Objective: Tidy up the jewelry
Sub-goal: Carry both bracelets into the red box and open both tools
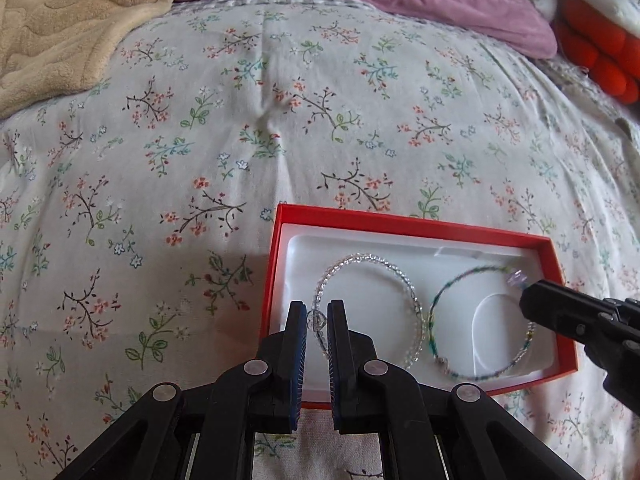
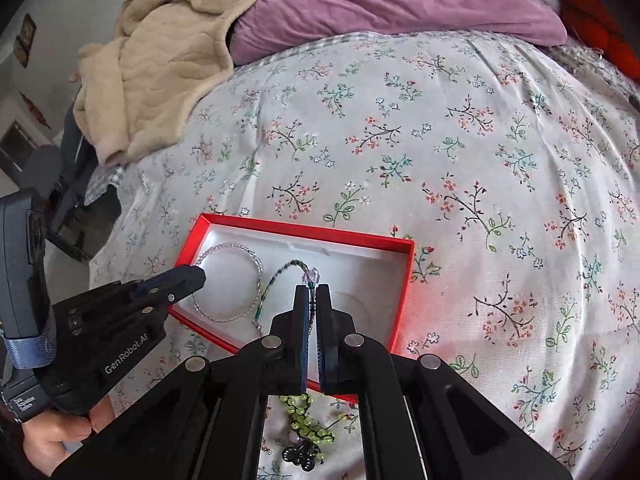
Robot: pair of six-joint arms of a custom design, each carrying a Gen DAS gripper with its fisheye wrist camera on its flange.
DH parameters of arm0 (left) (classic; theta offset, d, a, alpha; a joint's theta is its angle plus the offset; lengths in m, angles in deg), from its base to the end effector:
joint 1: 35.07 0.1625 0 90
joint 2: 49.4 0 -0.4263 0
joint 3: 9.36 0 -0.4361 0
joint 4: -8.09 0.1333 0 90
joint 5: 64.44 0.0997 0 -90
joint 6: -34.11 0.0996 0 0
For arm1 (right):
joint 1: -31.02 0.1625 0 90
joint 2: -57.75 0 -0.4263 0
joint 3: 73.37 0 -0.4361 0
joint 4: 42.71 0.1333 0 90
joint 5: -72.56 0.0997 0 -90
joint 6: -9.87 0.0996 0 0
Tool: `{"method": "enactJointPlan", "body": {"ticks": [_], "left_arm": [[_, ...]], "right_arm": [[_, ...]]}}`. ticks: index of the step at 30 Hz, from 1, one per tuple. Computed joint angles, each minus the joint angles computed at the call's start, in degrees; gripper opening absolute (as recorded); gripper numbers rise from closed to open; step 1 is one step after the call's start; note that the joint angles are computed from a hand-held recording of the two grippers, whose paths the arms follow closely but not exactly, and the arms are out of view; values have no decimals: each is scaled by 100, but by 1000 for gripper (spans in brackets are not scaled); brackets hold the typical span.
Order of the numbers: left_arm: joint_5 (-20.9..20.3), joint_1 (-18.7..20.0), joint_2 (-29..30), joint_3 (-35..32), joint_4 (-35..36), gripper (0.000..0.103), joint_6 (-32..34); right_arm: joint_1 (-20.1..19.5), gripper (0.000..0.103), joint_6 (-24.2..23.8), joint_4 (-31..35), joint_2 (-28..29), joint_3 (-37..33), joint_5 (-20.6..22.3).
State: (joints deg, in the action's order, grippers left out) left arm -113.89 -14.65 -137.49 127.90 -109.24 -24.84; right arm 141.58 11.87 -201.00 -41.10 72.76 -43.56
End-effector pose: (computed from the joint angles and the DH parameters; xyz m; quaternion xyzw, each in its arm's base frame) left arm -0.2718 -0.3125 0.1512 0.1507 0.9110 -0.2293 0.3078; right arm 0.2086 -0.3014 0.2156 0.1138 -0.9519 0.2176 0.1832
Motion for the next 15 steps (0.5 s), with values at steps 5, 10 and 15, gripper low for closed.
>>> {"method": "enactJointPlan", "body": {"ticks": [5, 10, 15], "left_arm": [[42, -194, -162, -79, 339, 27, -174], [82, -492, -418, -173, 995, 50, -577], [9, -836, -666, -283, 1823, 70, -1127]], "right_arm": [[50, 24, 79, 285, -253, -23, -101], [281, 63, 115, 592, -589, -7, -207], [678, 68, 176, 954, -889, 13, -527]]}}
